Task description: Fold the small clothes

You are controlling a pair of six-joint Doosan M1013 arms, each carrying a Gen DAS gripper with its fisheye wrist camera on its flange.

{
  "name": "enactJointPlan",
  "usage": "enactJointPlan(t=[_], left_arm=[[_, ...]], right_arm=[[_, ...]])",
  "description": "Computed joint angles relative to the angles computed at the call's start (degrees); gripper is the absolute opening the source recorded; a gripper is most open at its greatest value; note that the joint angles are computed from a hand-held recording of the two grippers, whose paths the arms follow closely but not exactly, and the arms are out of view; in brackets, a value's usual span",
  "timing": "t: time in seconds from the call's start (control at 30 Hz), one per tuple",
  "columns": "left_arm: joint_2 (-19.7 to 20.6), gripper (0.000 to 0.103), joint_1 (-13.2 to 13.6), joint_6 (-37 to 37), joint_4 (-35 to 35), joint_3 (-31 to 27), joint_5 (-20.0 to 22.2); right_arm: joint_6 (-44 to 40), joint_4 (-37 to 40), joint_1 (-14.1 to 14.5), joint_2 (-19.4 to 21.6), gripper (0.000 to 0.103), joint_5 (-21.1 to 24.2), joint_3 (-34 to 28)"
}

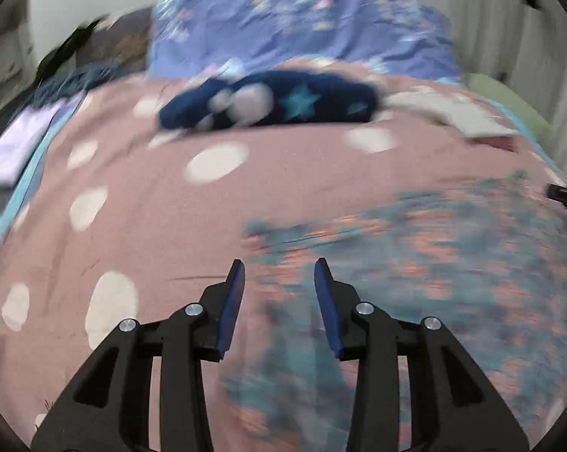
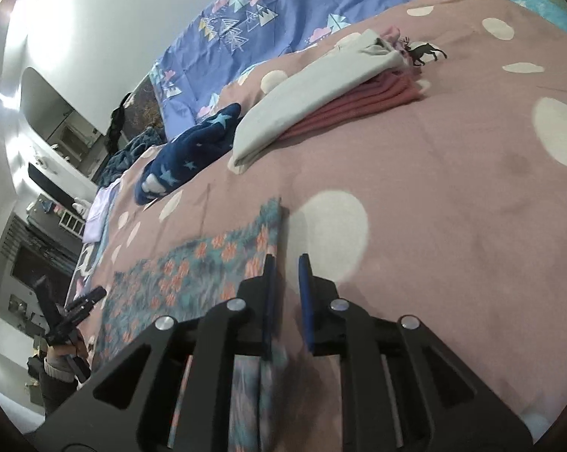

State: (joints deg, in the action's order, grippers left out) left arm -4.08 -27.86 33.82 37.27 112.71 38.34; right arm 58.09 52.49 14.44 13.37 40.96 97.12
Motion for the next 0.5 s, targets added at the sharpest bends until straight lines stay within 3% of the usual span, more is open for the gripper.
enactJointPlan(t=[0.07, 0.13, 0.2, 0.3, 0.4, 0.5], left_arm=[[-0.5, 0.039, -2.9, 3.7, -2.3, -0.6, -2.6], [0.4, 0.045, -7.7, 10.8, -6.1, -2.2, -5.1], [2.6, 0.056, -12.7, 19.5, -11.0, -4.1, -7.6], [6.4, 0.057, -18.3, 31.8, -19.4, -6.7, -10.0], [10.0, 0.057, -22.6, 32.9, -16.7, -9.0, -8.5], [13.7, 0.058, -25.4, 29.4, -9.9, -12.0, -4.1]], right_arm=[[-2.2, 1.1, -0.9, -0.9, 0.014, 2.6, 1.2], [-3.2, 1.0, -1.3, -1.5, 0.014, 4.0, 2.0], [-4.7, 1.7, -1.6, -2.0, 0.015, 5.0, 3.0], [-6.4, 3.9, -2.5, -2.6, 0.019, 6.3, 4.1], [-7.9, 4.9, -3.3, -3.3, 0.02, 7.4, 5.1], [-11.4, 7.8, -4.1, -3.7, 0.025, 9.2, 5.9]])
